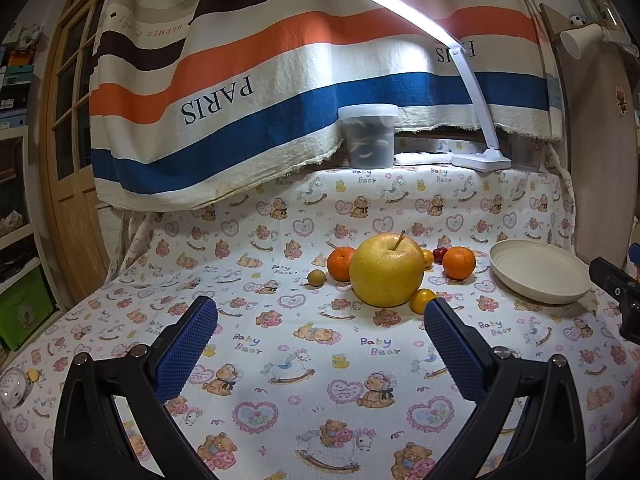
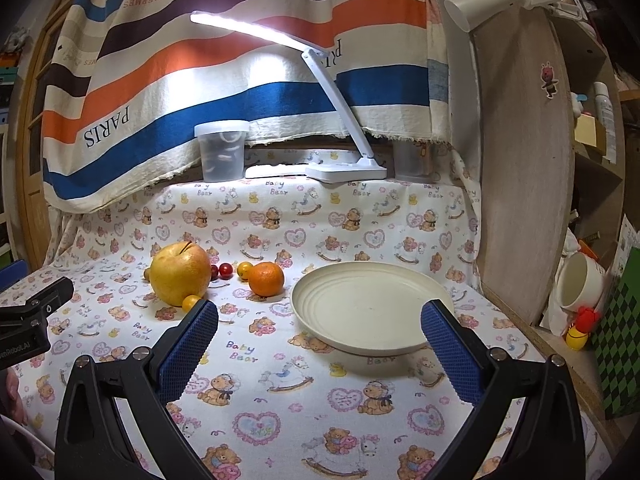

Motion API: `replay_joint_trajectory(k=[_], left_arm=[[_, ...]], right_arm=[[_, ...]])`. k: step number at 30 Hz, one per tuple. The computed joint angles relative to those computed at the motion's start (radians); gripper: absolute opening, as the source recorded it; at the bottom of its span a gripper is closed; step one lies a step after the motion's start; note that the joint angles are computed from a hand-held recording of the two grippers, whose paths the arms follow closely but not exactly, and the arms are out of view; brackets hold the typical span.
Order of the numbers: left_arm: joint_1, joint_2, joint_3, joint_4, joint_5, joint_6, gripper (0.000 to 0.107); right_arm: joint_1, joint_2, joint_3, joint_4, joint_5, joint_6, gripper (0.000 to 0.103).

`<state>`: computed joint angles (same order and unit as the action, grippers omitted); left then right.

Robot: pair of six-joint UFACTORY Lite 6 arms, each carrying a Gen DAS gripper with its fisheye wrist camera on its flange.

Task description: Organize fruits

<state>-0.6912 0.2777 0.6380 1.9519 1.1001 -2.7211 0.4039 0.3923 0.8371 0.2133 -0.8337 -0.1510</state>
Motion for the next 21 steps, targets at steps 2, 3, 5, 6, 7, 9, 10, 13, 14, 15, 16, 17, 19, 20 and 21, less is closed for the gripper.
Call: replay_joint_trajectory(k=[2, 3, 5, 6, 7, 9, 10, 13, 14, 15, 16, 17, 19, 20, 21], left_arm=[[0.001, 0.0, -0.002, 0.003, 0.0, -0.003, 0.103], [0.002, 0.0, -0.001, 0.002, 0.0, -0.003, 0.103], [0.005, -0.003, -0.005, 0.01, -0.003, -0.008, 0.103], [0.008, -0.008, -0.011, 0.021, -0.005, -0.017, 0.103], [0.009, -0.012, -0.017, 0.03, -0.005, -0.025, 0.103], [0.012, -0.014, -0.018, 0.029, -0.004, -0.027, 0.103], [0.012, -0.016, -0.018, 0.031, -0.005, -0.028, 0.103], [0.018, -0.023, -0.026, 0.046, -0.012, -0.039, 0.103], [0.02, -0.025, -0.027, 0.049, -0.016, -0.04, 0.103], [0.023, -0.028, -0.03, 0.055, -0.018, -0.046, 0.103], [0.026, -0.033, -0.035, 0.068, -0.022, -0.053, 0.103], [0.027, -0.035, -0.038, 0.074, -0.023, -0.058, 0.103], [0.026, -0.034, -0.037, 0.071, -0.023, -0.055, 0.103], [0.027, -0.035, -0.039, 0.074, -0.022, -0.057, 0.103], [0.028, -0.037, -0.041, 0.077, -0.023, -0.058, 0.103]], right_arm=[[0.0, -0.002, -0.002, -0.004, 0.002, 0.0, 0.102], [0.001, 0.001, 0.001, -0.006, 0.001, 0.002, 0.102], [0.003, 0.0, -0.001, -0.009, -0.002, 0.002, 0.102], [0.004, -0.002, -0.005, -0.007, -0.009, 0.002, 0.102], [0.004, -0.002, -0.005, -0.007, -0.008, 0.003, 0.102], [0.006, -0.008, -0.015, -0.005, -0.012, 0.003, 0.102], [0.006, -0.004, -0.009, -0.004, -0.012, 0.0, 0.102], [0.003, -0.006, -0.009, -0.009, -0.008, 0.002, 0.102], [0.003, -0.007, -0.01, -0.008, -0.009, 0.001, 0.102], [0.002, -0.007, -0.009, -0.009, -0.008, 0.001, 0.102], [0.001, -0.007, -0.009, -0.012, -0.007, 0.002, 0.102], [0.002, -0.008, -0.01, -0.012, -0.008, 0.002, 0.102], [0.002, -0.007, -0.01, -0.011, -0.008, 0.001, 0.102], [0.001, -0.012, -0.016, -0.016, -0.009, 0.004, 0.102], [0.003, -0.008, -0.01, -0.009, -0.008, 0.001, 0.102]])
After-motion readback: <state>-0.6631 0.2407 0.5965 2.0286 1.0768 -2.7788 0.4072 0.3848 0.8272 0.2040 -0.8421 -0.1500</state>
